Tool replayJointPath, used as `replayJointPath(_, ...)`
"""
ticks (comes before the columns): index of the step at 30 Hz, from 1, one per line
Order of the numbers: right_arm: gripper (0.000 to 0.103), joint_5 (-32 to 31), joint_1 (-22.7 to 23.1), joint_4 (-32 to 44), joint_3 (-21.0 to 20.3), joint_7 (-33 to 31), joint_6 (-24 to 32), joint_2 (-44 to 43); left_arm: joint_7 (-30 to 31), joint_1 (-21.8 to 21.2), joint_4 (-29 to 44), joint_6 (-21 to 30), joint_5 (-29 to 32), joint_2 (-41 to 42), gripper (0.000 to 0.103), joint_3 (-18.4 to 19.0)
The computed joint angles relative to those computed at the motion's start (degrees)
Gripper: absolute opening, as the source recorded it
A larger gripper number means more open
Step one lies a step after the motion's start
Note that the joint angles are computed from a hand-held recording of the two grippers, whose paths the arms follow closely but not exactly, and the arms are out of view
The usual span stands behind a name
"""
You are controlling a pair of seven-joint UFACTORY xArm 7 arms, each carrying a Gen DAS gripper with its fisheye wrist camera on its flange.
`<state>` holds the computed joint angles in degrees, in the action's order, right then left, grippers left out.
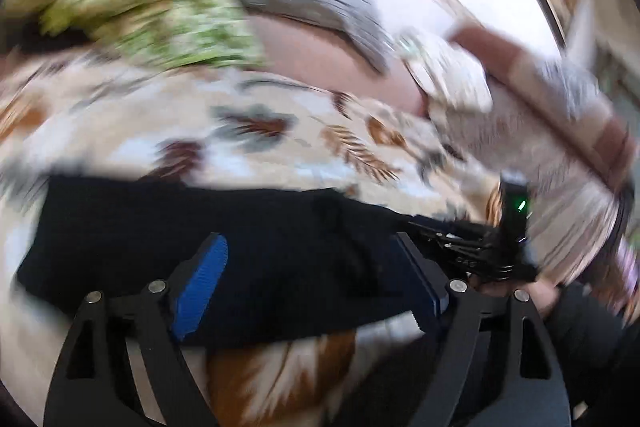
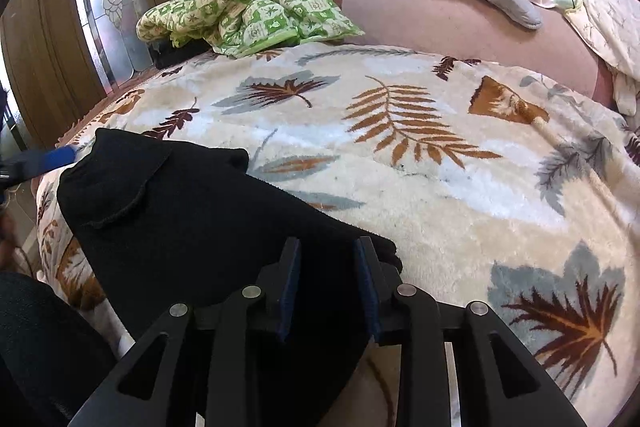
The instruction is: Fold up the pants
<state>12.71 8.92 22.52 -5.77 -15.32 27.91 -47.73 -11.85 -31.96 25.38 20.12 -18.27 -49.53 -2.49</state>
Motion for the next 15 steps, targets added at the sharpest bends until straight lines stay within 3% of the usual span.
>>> replayJointPath(4,0.030,-0.7,-0.5,-0.4,0.8,0.4,-0.6,-0.3,-13.5,6.8,-9.1,3.3,-6.4,-15.3,0.083,2.0)
replayJointPath(6,0.030,-1.1,-0.6,-0.6,1.1,0.7,-0.9,-0.4,-20.8,9.3,-13.3,1.6,-9.8,-19.3,0.083,2.6)
replayJointPath(8,0.031,-1.4,-0.7,-0.8,1.3,1.0,-1.1,-0.6,-25.3,7.9,-16.6,-4.1,-12.8,-19.7,0.083,4.1)
replayJointPath(11,0.031,-1.7,-0.6,-0.9,1.1,1.2,-1.1,-0.8,-28.1,2.2,-18.7,-13.3,-16.2,-14.8,0.083,10.1)
replayJointPath(15,0.032,-1.9,-0.5,-0.9,1.0,1.3,-1.1,-0.8,-31.0,0.8,-18.2,-20.1,-14.3,-10.3,0.088,10.3)
